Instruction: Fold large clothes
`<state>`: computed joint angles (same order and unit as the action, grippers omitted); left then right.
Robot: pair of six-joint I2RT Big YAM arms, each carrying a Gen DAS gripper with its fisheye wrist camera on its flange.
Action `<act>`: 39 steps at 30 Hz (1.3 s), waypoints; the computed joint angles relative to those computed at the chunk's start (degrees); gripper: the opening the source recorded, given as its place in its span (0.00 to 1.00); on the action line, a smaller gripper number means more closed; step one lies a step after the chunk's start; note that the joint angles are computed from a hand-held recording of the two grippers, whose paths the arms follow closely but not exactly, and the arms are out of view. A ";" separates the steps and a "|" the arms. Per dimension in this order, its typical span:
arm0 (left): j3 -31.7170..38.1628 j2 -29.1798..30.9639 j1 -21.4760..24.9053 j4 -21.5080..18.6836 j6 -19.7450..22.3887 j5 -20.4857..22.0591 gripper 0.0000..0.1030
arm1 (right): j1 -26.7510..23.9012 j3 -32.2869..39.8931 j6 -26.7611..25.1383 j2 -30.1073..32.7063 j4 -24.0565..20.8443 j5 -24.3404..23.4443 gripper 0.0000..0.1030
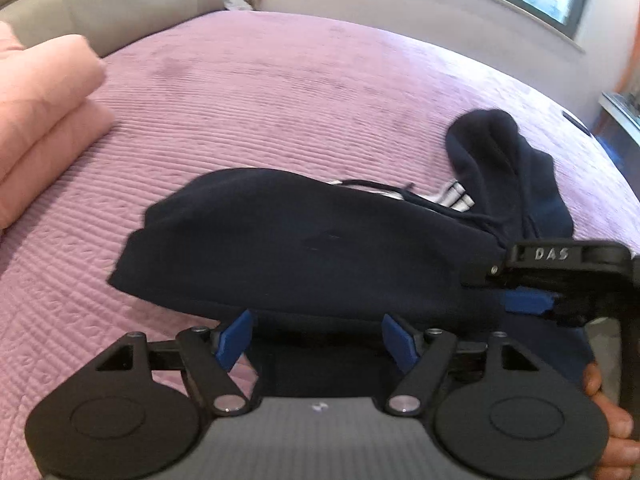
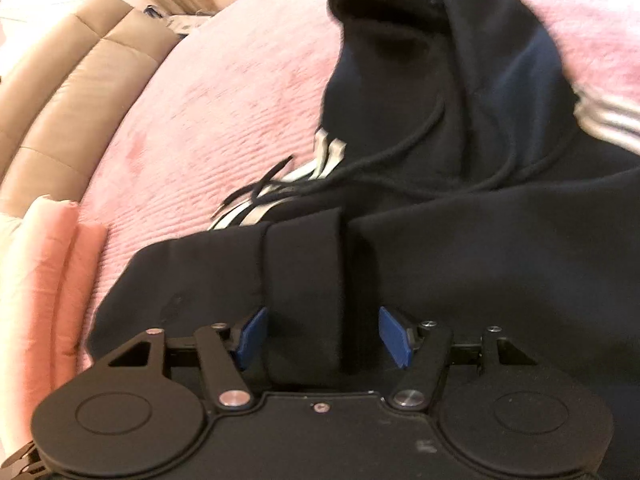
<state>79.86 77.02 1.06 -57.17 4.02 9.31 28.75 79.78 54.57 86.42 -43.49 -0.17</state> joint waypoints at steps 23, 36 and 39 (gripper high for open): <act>1.10 1.23 -5.02 1.68 -1.52 -3.01 0.70 | -1.01 -5.36 -0.72 -19.71 -34.60 25.03 0.14; -2.97 1.17 -2.40 -6.10 1.23 -3.86 0.58 | 0.75 -2.39 -7.92 -15.50 -27.18 21.39 0.40; -4.99 -1.32 0.49 -3.01 -1.09 -2.65 0.58 | 1.74 -0.67 -12.39 -12.57 -18.66 13.34 0.40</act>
